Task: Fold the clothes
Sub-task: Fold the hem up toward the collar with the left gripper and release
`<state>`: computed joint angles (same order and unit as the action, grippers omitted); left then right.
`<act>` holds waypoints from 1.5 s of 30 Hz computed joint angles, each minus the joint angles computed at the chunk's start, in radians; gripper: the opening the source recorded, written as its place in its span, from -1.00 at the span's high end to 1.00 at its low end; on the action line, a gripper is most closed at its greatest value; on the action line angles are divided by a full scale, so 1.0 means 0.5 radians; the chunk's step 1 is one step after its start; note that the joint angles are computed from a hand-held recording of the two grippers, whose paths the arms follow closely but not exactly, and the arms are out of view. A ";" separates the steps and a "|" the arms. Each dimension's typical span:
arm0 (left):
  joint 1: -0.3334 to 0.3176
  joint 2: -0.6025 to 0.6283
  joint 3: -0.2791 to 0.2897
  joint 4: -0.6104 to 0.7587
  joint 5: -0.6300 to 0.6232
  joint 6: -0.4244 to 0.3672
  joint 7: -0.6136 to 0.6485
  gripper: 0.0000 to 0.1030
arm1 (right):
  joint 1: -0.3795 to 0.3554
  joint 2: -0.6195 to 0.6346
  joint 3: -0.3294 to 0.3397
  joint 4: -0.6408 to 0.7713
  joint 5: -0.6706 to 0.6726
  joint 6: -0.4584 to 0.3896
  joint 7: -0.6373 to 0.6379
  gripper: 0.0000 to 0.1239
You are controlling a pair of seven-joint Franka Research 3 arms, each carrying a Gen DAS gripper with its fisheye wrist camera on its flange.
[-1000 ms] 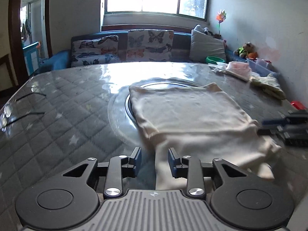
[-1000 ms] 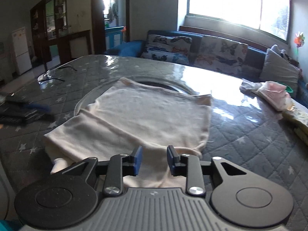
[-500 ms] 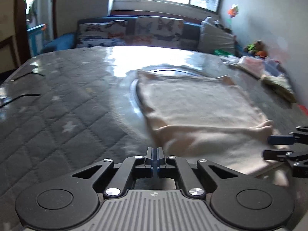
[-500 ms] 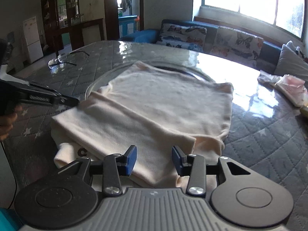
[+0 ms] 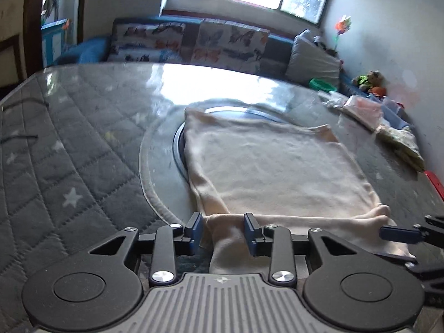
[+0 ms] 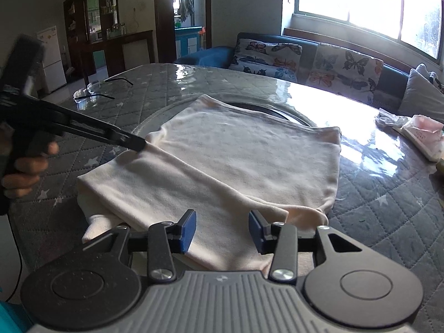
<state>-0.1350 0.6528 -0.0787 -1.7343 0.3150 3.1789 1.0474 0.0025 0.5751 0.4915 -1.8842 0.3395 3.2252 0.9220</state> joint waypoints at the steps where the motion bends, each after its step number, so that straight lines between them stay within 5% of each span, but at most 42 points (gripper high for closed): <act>1: 0.029 0.013 -0.036 0.009 -0.002 -0.008 0.014 0.50 | -0.012 0.003 0.014 -0.001 -0.001 0.006 -0.004 0.31; 3: -0.021 0.011 0.017 0.002 0.005 0.004 -0.001 0.71 | -0.026 0.008 0.031 0.001 -0.012 0.019 -0.011 0.30; 7: -0.217 -0.059 0.256 -0.095 0.016 0.068 -0.130 0.75 | -0.062 0.027 0.072 0.010 -0.049 0.039 -0.025 0.26; 10: 0.052 -0.076 -0.019 -0.146 -0.015 0.084 -0.099 0.75 | -0.054 0.048 0.059 0.026 -0.068 0.022 -0.013 0.18; 12: 0.117 -0.082 -0.075 -0.167 -0.035 0.084 -0.096 0.75 | -0.020 0.064 0.013 0.049 -0.065 -0.022 -0.001 0.19; 16: -0.054 -0.108 0.119 -0.174 -0.014 0.081 -0.121 0.75 | -0.065 0.077 0.064 0.050 -0.043 -0.030 -0.052 0.19; 19: -0.036 -0.109 0.093 -0.153 0.007 0.067 -0.096 0.73 | -0.156 0.089 0.173 0.050 -0.054 0.013 -0.115 0.20; 21: -0.118 -0.109 0.182 -0.141 0.022 0.071 -0.110 0.68 | -0.198 0.111 0.219 0.067 -0.071 0.015 -0.137 0.21; 27: -0.365 -0.118 0.468 -0.149 0.068 0.095 -0.208 0.65 | -0.042 0.165 0.030 0.208 -0.010 -0.120 -0.094 0.28; 31: -0.371 -0.140 0.494 -0.178 0.098 0.125 -0.214 0.65 | -0.089 0.157 0.089 0.202 0.067 -0.117 -0.182 0.29; 35: -0.242 -0.208 0.331 -0.263 0.174 0.218 -0.068 0.64 | 0.064 0.122 -0.091 0.212 0.080 -0.163 -0.195 0.30; 37: -0.120 -0.248 0.181 -0.323 0.230 0.277 0.052 0.62 | 0.014 0.084 -0.031 0.151 0.101 -0.124 -0.266 0.30; 41: 0.263 -0.266 -0.289 -0.397 0.379 0.287 0.287 0.59 | -0.159 0.032 0.159 0.036 0.101 -0.085 -0.424 0.37; 45: 0.546 -0.236 -0.646 -0.458 0.468 0.240 0.495 0.57 | -0.070 -0.032 0.035 -0.016 0.105 -0.185 -0.479 0.49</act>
<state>0.1380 0.5351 -0.4019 -1.9633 0.5490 3.2987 1.2948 -0.0326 0.5592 0.5090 -1.8921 0.3920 3.1326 0.6826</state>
